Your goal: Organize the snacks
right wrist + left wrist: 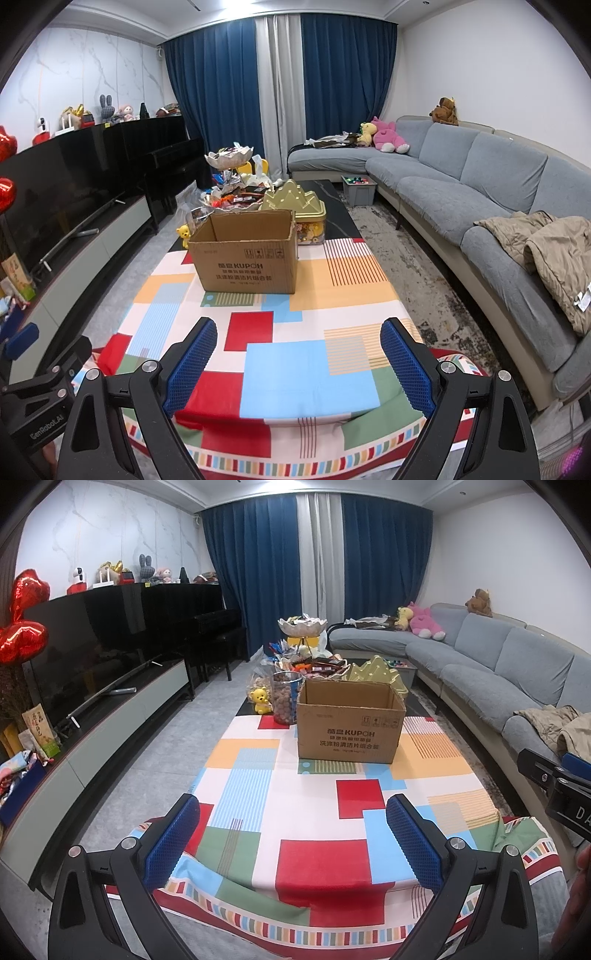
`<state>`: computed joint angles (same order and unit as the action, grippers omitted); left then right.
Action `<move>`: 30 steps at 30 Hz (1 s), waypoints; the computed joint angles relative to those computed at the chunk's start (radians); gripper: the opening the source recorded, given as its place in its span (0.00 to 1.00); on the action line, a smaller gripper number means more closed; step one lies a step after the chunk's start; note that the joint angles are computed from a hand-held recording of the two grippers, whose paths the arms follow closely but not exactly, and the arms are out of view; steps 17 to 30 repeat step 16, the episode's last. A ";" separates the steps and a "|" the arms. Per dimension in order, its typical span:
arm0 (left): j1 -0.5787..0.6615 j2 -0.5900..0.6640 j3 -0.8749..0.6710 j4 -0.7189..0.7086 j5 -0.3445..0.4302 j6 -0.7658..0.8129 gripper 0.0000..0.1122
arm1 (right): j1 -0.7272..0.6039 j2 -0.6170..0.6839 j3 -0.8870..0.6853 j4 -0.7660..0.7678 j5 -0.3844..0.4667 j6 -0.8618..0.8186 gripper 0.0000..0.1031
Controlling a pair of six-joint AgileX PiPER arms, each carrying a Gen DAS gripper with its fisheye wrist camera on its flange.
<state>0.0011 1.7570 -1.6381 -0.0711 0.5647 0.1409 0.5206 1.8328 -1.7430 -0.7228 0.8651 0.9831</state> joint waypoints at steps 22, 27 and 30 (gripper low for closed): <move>-0.002 -0.011 0.023 -0.006 -0.015 0.006 0.91 | -0.001 -0.002 0.003 0.001 0.000 -0.001 0.88; -0.002 -0.011 0.023 -0.006 -0.015 0.006 0.91 | -0.001 -0.002 0.003 0.001 0.000 -0.001 0.88; -0.002 -0.011 0.023 -0.006 -0.015 0.006 0.91 | -0.001 -0.002 0.003 0.001 0.000 -0.001 0.88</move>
